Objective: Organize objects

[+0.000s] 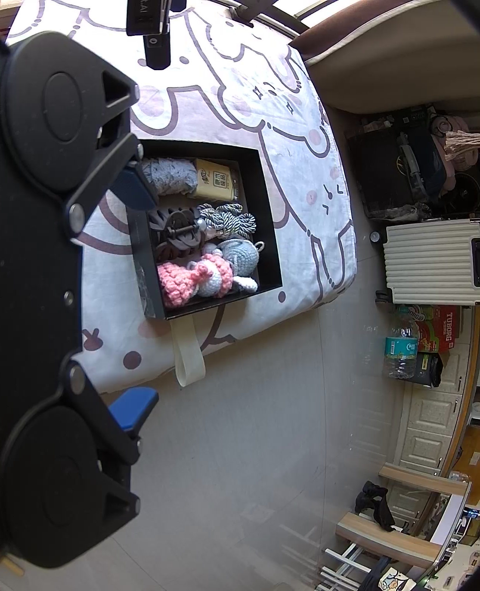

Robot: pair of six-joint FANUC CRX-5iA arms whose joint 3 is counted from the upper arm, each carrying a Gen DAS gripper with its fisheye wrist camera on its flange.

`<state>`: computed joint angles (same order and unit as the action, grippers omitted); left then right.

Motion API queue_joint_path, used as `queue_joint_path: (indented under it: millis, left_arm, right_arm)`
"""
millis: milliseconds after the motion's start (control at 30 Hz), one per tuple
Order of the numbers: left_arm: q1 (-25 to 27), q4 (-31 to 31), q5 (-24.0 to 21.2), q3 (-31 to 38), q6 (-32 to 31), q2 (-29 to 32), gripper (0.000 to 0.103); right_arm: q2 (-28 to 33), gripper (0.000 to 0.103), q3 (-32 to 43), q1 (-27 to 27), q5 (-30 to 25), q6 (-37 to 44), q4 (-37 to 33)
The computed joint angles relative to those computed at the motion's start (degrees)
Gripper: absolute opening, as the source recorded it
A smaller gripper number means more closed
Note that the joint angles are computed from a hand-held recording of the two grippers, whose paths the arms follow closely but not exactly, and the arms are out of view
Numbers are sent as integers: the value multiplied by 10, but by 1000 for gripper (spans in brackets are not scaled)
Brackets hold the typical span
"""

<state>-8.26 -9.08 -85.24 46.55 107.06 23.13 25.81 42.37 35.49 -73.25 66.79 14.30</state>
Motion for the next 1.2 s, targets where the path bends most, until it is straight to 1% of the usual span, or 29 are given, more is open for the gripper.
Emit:
queue_joint_path:
  millis: [1200]
  left_arm:
    - [1,4,0,-3,1,-1,103]
  right_arm:
    - [-3,103,-8,2,0,-5,4]
